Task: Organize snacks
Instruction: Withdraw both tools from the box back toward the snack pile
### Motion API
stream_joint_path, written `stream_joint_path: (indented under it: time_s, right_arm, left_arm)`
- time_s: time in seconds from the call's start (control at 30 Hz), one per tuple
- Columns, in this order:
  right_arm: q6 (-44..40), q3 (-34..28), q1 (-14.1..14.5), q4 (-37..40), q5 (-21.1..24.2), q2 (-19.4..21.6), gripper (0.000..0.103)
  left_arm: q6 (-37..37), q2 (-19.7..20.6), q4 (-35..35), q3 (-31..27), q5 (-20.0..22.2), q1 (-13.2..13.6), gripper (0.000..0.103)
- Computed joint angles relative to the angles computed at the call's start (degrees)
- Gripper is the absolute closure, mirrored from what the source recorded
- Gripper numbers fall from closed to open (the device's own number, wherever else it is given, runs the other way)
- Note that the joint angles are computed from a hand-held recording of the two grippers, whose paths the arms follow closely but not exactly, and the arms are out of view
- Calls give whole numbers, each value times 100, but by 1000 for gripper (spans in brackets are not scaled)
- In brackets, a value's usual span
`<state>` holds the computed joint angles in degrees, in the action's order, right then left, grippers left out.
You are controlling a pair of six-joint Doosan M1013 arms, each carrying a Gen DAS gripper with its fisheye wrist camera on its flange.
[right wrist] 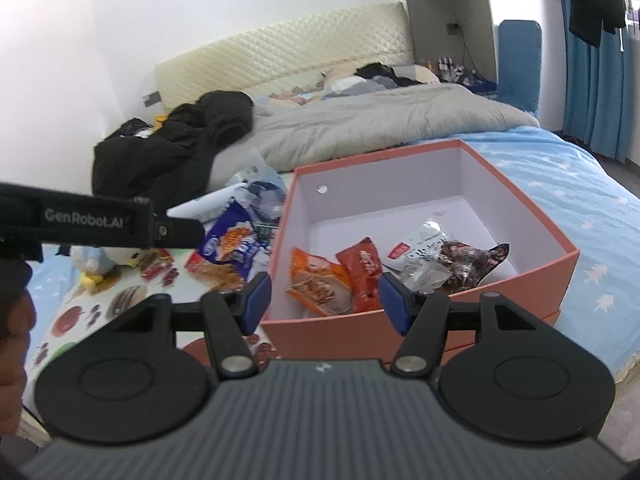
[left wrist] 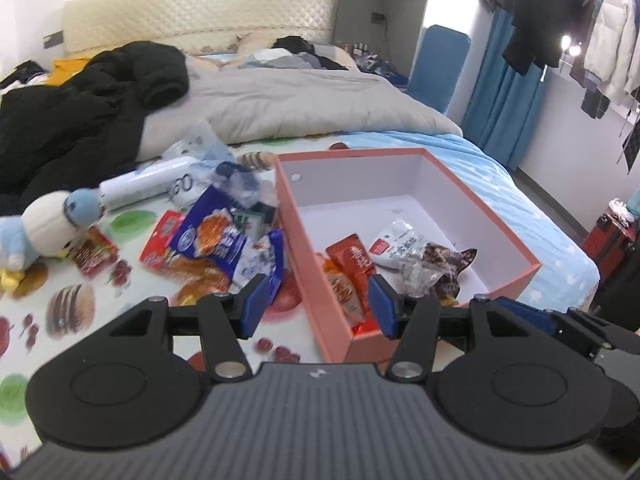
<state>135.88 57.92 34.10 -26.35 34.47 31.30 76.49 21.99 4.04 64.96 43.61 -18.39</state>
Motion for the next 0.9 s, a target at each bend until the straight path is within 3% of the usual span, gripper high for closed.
stream_joint_path:
  time_s: [0.4, 0.9]
  right_arm:
    - [-154, 461, 239, 39, -257, -316, 41]
    - [-719, 698, 466, 388, -408, -452, 41]
  left_arm:
    - [-639, -687, 511, 945, -141, 24, 42]
    - [-1103, -1177, 644, 1651, -154, 91, 42]
